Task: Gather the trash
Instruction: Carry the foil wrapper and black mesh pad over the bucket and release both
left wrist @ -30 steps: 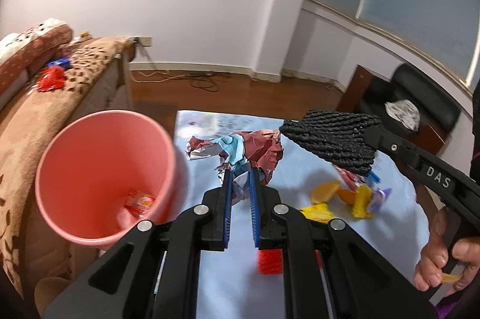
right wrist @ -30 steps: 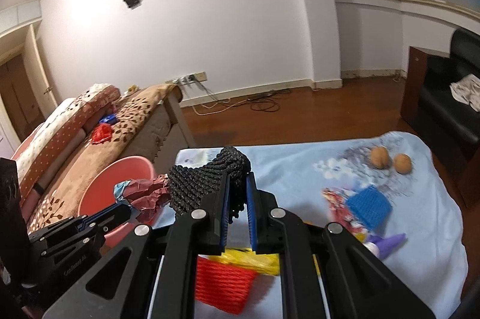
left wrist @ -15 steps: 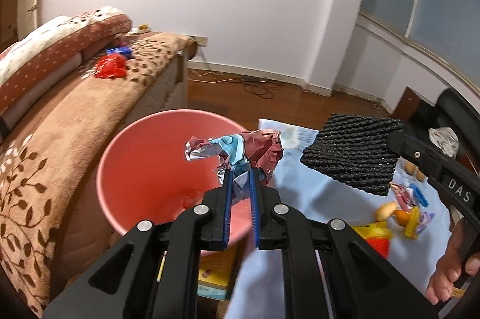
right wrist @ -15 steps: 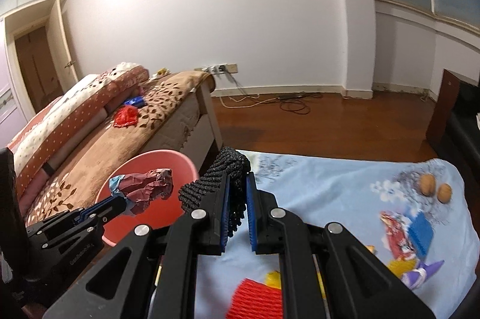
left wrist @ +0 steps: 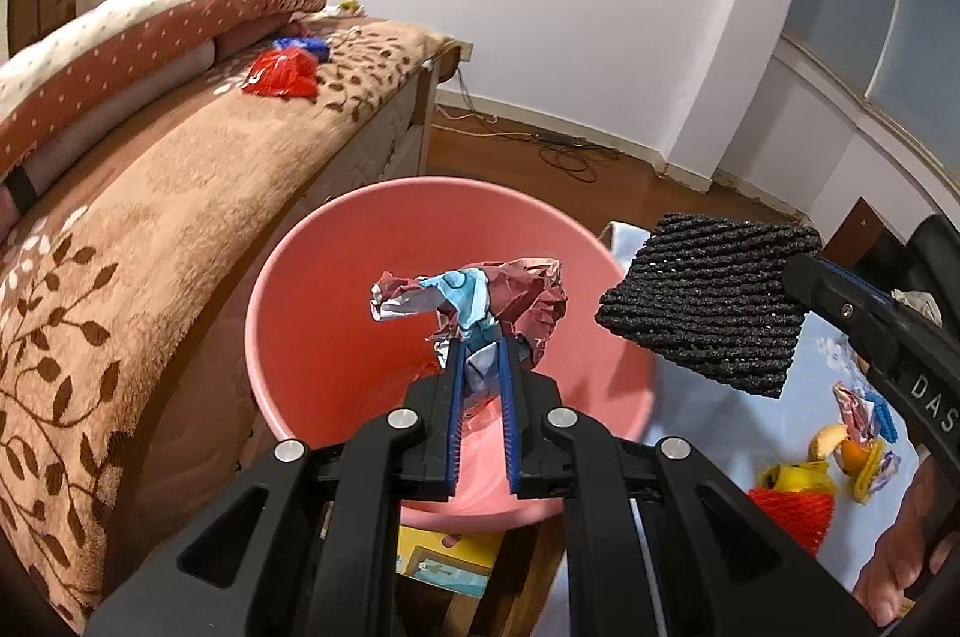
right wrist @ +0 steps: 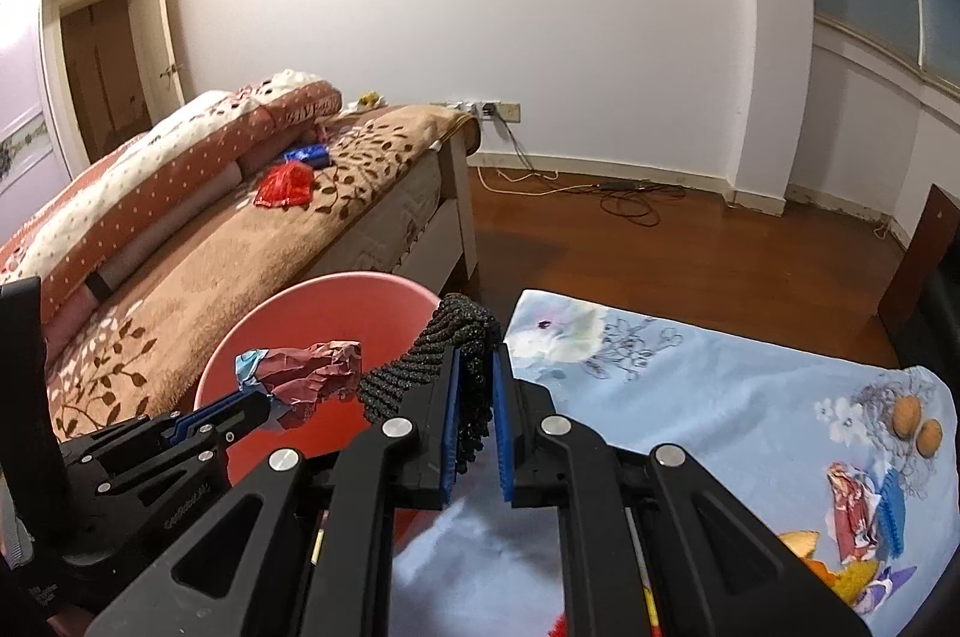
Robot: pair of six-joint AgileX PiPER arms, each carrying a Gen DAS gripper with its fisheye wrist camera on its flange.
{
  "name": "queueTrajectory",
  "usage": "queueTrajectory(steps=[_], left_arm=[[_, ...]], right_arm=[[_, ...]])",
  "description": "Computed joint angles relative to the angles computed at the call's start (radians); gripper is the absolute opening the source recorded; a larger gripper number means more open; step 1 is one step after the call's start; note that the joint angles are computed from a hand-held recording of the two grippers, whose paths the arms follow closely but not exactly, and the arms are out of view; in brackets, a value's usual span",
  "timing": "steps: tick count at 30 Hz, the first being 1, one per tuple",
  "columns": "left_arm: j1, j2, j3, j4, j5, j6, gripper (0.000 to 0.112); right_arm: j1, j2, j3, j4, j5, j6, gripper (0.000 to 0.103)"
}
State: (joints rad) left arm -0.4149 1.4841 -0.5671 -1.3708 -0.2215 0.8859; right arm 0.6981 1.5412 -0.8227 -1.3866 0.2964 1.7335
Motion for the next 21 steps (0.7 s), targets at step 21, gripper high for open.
queueTrajectory(steps=[21], left_arm=[[0.219, 0.120, -0.018, 0.652, 0.100, -0.632, 0.011]], right_arm=[[0.033, 0.199, -0.181, 0.168, -0.002, -0.224, 0.010]])
